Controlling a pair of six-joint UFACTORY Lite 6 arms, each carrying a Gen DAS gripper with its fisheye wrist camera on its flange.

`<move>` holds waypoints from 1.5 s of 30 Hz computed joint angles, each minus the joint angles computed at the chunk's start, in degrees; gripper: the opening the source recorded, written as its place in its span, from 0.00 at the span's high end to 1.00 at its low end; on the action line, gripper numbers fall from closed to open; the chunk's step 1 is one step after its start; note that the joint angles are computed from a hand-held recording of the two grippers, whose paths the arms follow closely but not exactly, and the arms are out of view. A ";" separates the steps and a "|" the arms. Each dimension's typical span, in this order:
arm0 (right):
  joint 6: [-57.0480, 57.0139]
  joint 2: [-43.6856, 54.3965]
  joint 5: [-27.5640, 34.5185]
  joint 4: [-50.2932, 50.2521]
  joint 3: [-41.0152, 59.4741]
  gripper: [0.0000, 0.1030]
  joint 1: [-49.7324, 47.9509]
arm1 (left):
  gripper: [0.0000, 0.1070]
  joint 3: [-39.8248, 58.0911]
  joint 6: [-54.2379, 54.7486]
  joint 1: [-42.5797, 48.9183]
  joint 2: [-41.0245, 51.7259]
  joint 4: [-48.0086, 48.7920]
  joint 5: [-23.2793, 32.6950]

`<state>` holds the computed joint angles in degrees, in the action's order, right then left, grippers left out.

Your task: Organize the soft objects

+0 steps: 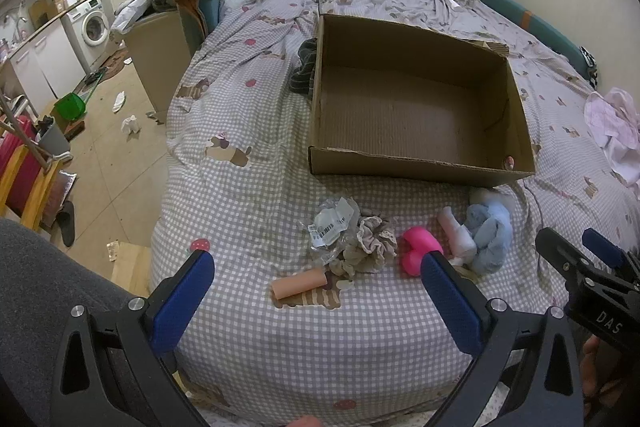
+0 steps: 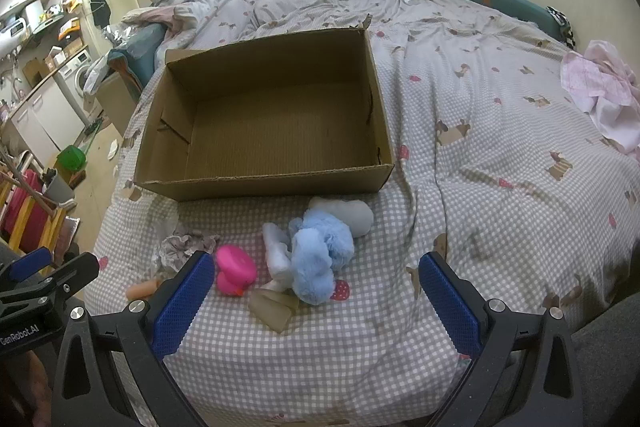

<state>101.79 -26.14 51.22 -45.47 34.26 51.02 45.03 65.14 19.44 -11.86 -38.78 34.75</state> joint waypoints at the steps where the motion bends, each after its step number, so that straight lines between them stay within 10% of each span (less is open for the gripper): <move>1: 0.06 -0.01 0.02 0.03 0.00 0.00 0.05 | 0.04 0.04 0.01 0.01 0.03 0.02 0.07; 35: 0.78 0.20 0.23 0.07 0.13 0.00 0.72 | 0.04 0.47 -4.08 -1.98 0.53 2.91 0.18; 45: -30.51 -0.09 -13.76 22.83 3.35 0.00 -19.16 | 0.04 22.42 -23.88 -2.52 22.64 14.16 10.78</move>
